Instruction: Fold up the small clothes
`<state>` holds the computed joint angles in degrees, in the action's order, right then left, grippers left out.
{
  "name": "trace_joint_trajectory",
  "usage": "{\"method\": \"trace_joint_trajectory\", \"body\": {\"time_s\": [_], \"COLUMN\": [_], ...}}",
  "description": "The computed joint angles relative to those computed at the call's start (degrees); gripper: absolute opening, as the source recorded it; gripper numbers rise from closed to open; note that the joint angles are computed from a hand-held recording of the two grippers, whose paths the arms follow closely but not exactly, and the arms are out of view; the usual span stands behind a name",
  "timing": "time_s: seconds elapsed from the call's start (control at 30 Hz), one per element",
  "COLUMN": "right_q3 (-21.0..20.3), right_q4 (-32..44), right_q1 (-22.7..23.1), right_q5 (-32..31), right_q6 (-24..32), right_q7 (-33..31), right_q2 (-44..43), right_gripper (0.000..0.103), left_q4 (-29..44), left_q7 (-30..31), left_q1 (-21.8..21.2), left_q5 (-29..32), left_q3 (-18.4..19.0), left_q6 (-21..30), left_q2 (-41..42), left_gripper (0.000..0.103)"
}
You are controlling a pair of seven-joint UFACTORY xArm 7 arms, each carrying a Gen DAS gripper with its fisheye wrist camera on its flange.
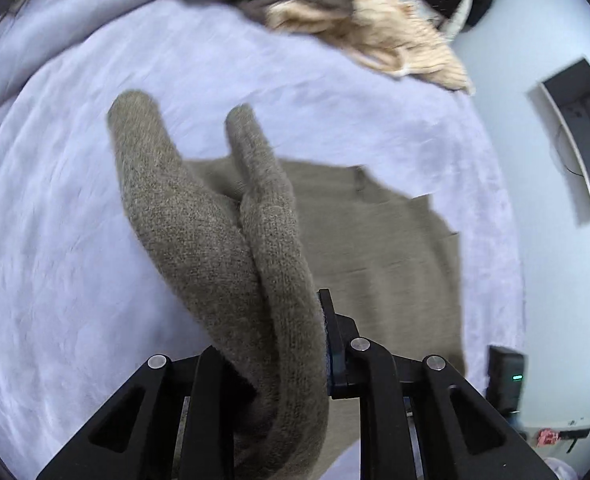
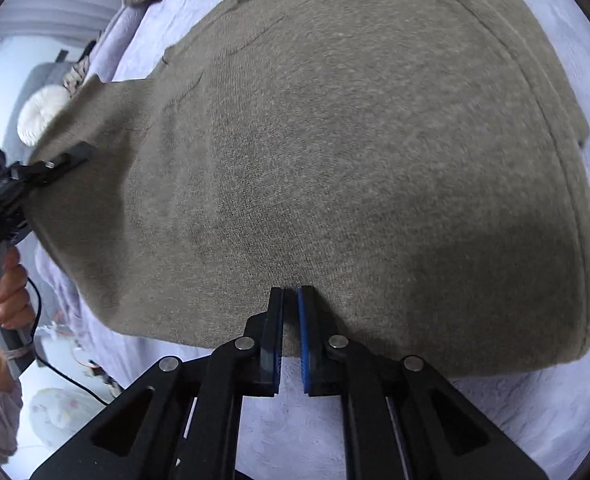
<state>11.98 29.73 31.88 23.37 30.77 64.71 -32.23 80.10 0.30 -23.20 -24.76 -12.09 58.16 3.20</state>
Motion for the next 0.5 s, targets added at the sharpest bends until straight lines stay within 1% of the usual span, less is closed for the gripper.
{"method": "trace_joint_trajectory", "body": {"time_s": [0.07, 0.13, 0.2, 0.27, 0.37, 0.43, 0.5], "right_q3": [-0.2, 0.1, 0.7, 1.4, 2.0, 1.9, 1.6], "right_q4": [-2.2, -4.3, -5.8, -8.2, -12.7, -15.4, -17.2], "right_q1": [0.9, 1.5, 1.6, 2.0, 3.2, 4.4, 5.0], "right_q5": [2.2, 3.2, 3.3, 3.4, 3.7, 4.0, 3.3], "right_q6": [-3.0, -4.5, -5.7, -6.8, -9.3, -11.5, -12.0], "right_q7": [1.0, 2.6, 4.7, 7.5, 11.8, 14.5, 16.8], "right_q2": [-1.6, -3.9, -5.8, -8.8, -13.9, -16.3, -18.7], "right_gripper": [0.007, 0.007, 0.007, 0.007, 0.007, 0.007, 0.007], "left_q4": [3.6, 6.9, 11.3, 16.7, 22.4, 26.6, 27.4], "left_q7": [-1.4, -2.5, -4.5, -7.8, -11.3, -12.9, -13.4], "left_q1": [-1.7, -3.6, -6.8, -10.9, -17.1, -21.0, -23.8], "left_q5": [0.8, 2.5, 6.5, 11.5, 18.7, 23.1, 26.5], "left_q3": [-1.4, -2.7, -4.1, -5.1, -5.0, -4.1, -3.1], "left_q6": [0.3, 0.5, 1.1, 2.4, 3.7, 6.4, 7.4], "left_q2": [1.2, 3.0, 6.4, 11.6, 18.5, 23.5, 25.4], "left_gripper": [0.021, 0.021, 0.021, 0.021, 0.021, 0.021, 0.021]}}
